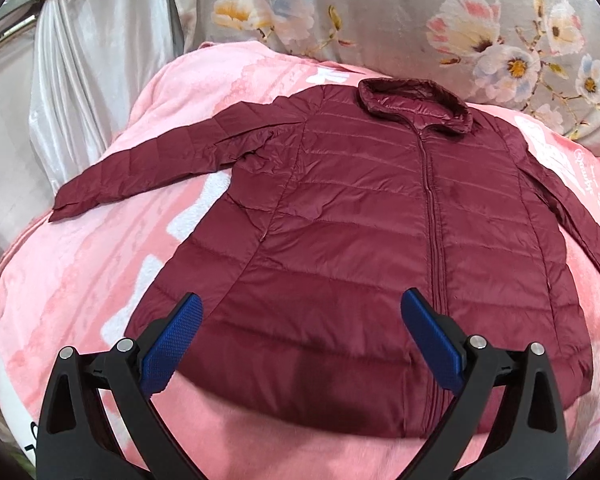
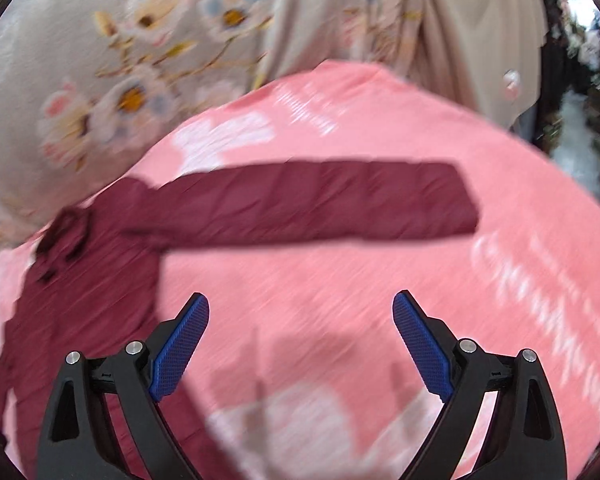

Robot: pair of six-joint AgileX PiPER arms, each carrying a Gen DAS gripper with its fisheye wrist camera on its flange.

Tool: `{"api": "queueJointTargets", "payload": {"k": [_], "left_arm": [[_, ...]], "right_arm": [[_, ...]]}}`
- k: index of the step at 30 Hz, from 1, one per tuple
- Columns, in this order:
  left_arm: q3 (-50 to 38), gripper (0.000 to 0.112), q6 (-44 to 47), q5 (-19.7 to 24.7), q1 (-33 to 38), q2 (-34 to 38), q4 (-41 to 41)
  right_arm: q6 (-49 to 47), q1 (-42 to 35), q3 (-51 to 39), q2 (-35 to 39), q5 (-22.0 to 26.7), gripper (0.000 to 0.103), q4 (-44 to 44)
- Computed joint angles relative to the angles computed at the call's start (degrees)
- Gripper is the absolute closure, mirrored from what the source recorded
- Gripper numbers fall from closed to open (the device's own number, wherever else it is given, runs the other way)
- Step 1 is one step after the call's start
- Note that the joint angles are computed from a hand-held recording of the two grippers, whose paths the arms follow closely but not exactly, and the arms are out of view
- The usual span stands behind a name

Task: Fold large clothes
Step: 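Grasp the red jacket sleeve cuff with the right tool and lift it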

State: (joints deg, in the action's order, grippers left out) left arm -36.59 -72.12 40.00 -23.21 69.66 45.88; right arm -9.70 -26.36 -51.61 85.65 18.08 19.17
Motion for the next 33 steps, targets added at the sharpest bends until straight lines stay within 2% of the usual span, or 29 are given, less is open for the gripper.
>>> {"api": "queueJointTargets", "payload": {"k": [2,5,7,10,12,16,18,19,20,21,23,25,27,33], "left_arm": [[-0.54,0.015,0.18,-1.19,0.93,1.59,0.39],[-1.64,0.015,0.86,-3.44,2.87,4.16,1.3],[-2.54,0.015,1.31,-4.9,4.48,5.84,1.82],[-3.81,0.015,1.44,-6.42,6.64,7.7,2.36],[-4.5,0.015,1.54,-7.38,8.03,8.87,2.62],[-5.79,0.015,1.33,-8.52,9.91,11.68,3.43],[-6.3,0.015,1.68,-9.33,10.93,12.93,3.14],[-6.56,0.015,1.87,-9.55,11.31,13.52,3.02],[-6.86,0.015,1.93,-9.69,11.74,14.15,3.09],[-6.95,0.015,1.75,-9.66,11.95,14.42,3.36],[-7.48,0.015,1.87,-9.68,12.95,15.23,3.52],[-7.74,0.015,1.36,-9.63,13.94,15.71,3.91],[-8.13,0.015,1.37,-9.72,15.14,16.24,3.76],[-8.83,0.015,1.75,-9.76,18.36,16.91,3.57]], "right_arm": [[-0.47,-1.53,-1.93,2.71,-1.02,0.012,0.92],[-9.14,-7.48,-8.22,10.69,3.24,0.012,13.43],[-7.2,-10.07,-12.27,15.46,4.86,0.014,14.35],[3.31,-11.65,-16.76,20.41,4.22,0.018,7.05],[12.8,-11.99,-18.77,22.85,2.64,0.019,-1.66],[21.81,-12.25,-22.76,27.16,2.56,0.026,-9.43],[27.15,-10.69,-23.72,27.91,0.82,0.048,-15.11],[26.39,-9.87,-26.1,29.07,2.3,0.075,-14.73],[24.19,-9.32,-28.31,30.0,3.75,0.094,-12.22],[21.9,-8.84,-29.31,30.15,3.99,0.094,-9.46],[20.61,-5.97,-30.67,28.95,3.54,0.096,-8.37],[18.46,-0.24,-31.53,25.72,2.19,0.096,-8.44],[13.87,5.49,-33.89,23.8,2.97,0.096,-5.74],[0.42,23.84,-44.78,25.52,10.02,0.096,3.91]]}}
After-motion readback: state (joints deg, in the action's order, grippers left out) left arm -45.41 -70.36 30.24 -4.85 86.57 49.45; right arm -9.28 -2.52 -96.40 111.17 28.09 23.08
